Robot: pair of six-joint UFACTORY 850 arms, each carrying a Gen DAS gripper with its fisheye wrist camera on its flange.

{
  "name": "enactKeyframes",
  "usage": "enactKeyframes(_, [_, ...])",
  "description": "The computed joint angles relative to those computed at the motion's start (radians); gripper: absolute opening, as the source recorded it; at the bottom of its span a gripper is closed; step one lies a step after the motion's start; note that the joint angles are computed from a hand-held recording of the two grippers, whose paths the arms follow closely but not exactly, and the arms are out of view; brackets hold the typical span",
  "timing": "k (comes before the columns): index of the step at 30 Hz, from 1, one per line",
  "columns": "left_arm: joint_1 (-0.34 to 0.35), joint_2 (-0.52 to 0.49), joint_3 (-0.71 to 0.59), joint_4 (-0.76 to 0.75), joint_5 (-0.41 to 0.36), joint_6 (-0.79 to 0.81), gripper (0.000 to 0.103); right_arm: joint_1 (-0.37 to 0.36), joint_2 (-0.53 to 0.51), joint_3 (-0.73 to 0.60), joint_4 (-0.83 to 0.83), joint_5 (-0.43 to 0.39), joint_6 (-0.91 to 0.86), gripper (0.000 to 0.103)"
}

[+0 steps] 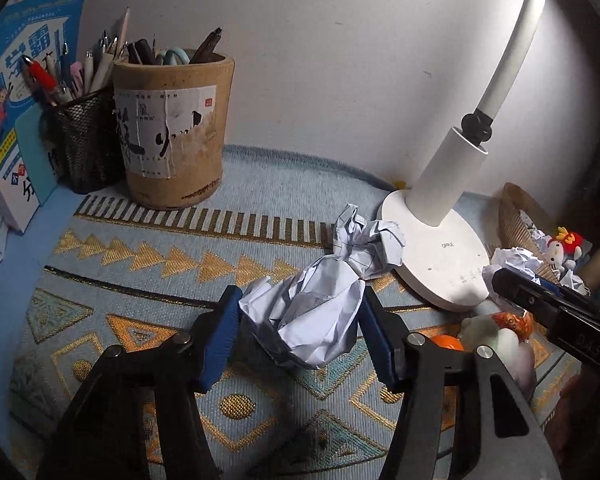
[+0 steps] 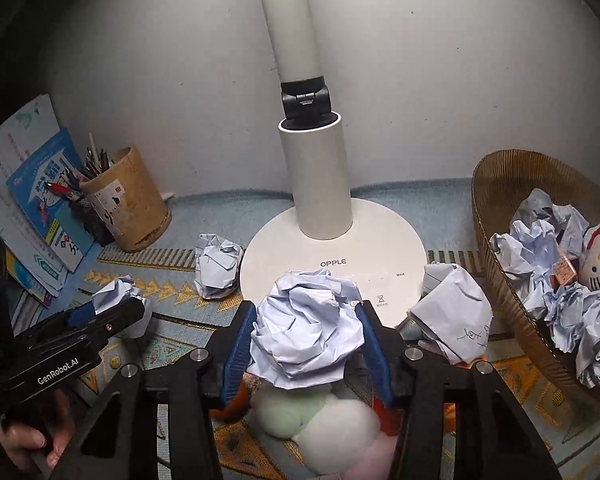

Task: Organize objects
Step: 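Grasp a paper ball with the left tool while the right tool grasps another, then carry both paper balls over the amber bowl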

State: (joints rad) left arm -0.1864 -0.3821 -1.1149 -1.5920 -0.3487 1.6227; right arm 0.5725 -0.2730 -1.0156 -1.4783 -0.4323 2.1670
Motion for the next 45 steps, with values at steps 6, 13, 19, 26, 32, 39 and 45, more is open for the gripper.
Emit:
enactKeyframes(6, [-0.015,0.134,0.129,-0.065,-0.089,0.090,0.056,0.116,0.168,0.159,0.070,-0.136,0.017,0.050])
enactKeyframes(13, [-0.091,0.224,0.283,-0.128,-0.114,0.172,0.056,0.174,0.255,0.335,0.152,-0.220,0.012,0.051])
enactKeyframes(19, [-0.131,0.203,0.314,-0.165,-0.135,0.269,0.056,0.159,0.238,0.375,0.117,-0.197,0.050,0.051])
enactKeyframes(26, [-0.111,0.177,0.304,-0.145,-0.148,0.218,0.056,0.086,0.299,0.442,-0.037,-0.014,0.249,0.084])
enactKeyframes(32, [-0.101,0.172,0.302,-0.138,-0.169,0.200,0.056,0.088,0.317,0.460,-0.103,-0.009,0.332,0.084])
enactKeyframes(39, [-0.104,0.177,0.302,-0.146,-0.151,0.204,0.056,0.125,0.274,0.420,-0.004,-0.066,0.178,0.053])
enactKeyframes(45, [-0.124,0.206,0.292,-0.102,-0.157,0.177,0.056,0.160,0.338,0.439,-0.019,-0.123,0.175,0.052])
